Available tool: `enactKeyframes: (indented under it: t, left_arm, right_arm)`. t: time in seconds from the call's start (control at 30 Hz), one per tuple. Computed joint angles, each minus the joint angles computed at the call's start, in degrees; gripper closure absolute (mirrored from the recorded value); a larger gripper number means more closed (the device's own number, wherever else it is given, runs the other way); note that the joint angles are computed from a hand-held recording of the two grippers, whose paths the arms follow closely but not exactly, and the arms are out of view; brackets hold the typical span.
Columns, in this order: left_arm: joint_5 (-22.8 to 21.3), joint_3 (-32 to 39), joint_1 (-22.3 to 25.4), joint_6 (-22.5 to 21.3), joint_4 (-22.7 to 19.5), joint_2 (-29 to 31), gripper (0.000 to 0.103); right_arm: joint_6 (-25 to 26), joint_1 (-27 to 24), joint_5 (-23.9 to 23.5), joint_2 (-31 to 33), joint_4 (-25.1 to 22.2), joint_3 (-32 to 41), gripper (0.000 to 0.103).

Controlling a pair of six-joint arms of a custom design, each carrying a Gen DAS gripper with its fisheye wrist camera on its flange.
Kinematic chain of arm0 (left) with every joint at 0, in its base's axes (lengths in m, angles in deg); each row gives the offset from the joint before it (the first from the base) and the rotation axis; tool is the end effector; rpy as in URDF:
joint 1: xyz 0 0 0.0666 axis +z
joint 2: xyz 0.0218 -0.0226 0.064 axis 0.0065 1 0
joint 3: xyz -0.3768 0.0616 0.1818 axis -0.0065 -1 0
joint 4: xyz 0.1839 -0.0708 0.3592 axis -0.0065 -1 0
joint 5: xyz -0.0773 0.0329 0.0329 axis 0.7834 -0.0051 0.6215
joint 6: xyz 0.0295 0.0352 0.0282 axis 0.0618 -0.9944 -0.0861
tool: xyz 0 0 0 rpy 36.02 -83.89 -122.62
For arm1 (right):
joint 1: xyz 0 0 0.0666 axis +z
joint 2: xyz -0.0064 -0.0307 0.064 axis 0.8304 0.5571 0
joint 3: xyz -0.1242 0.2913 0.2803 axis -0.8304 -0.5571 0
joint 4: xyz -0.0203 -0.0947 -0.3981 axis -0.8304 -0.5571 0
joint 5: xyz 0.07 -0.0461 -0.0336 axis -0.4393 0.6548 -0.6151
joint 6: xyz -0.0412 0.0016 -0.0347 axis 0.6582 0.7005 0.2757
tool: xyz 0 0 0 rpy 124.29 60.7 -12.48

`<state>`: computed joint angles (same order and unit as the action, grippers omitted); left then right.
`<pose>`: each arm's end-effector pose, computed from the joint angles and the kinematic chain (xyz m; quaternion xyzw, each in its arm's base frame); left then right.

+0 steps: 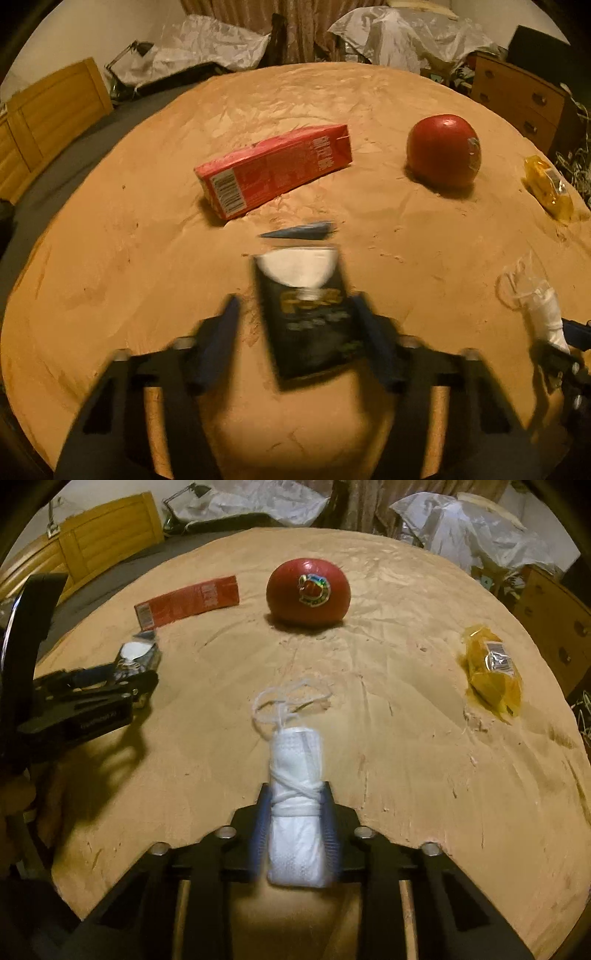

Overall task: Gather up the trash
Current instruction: 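Grasp the black Face tissue pack with the left tool while the right tool grasps the white mask, then lift and carry the tissue pack and white mask over the white bucket with both tools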

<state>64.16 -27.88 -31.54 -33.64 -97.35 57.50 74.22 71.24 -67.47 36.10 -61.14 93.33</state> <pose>0.3524 -0.2060 0.3042 0.0344 0.9389 0.0089 0.3424 0.3558 0.0942 0.2906 -0.1131 0.9493 0.0236 0.2923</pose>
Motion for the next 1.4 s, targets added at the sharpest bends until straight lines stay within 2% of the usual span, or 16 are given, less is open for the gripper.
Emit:
enactKeyframes:
  t: [0.07, 0.3, 0.53, 0.67, 0.87, 1.0, 1.23, 1.4]
  left_arm:
    - [0.1, -0.3, -0.2, -0.6, 0.2, -0.6, 0.062]
    - [-1.6, -1.8, -2.2, 0.5, 0.4, -7.3, 0.063]
    - [-8.6, -2.0, -10.3, 2.6, -2.1, -17.1, 0.063]
    - [-14.1, -1.7, -16.1, 4.7, -3.1, -20.2, 0.063]
    - [-22.3, -1.0, -23.1, 6.1, -2.6, -21.8, 0.063]
    - [-25.0, -0.6, -25.5, 6.0, -1.8, -21.7, 0.063]
    - [-25.4, 0.4, -27.9, 6.8, -2.5, -20.3, 0.063]
    - [-25.6, 0.9, -29.5, 6.2, -2.2, -19.5, 0.063]
  right_arm:
    - [-0.7, 0.3, 0.5, -0.6, 1.4, -0.9, 0.077]
    - [-3.1, 0.8, 0.6, -7.7, 3.6, -3.9, 0.077]
    - [-5.8, 3.9, 4.5, -21.4, 2.5, -6.0, 0.077]
    - [-7.3, 6.6, 8.2, -29.7, 1.4, -7.1, 0.077]
    - [-9.5, 10.5, 15.1, -39.6, -1.4, -8.1, 0.077]
    - [-10.1, 10.9, 16.4, -43.6, -3.1, -8.6, 0.077]
    - [-11.0, 13.2, 18.6, -46.6, -6.6, -8.1, 0.077]
    - [-10.5, 12.6, 18.9, -48.6, -10.1, -6.8, 0.077]
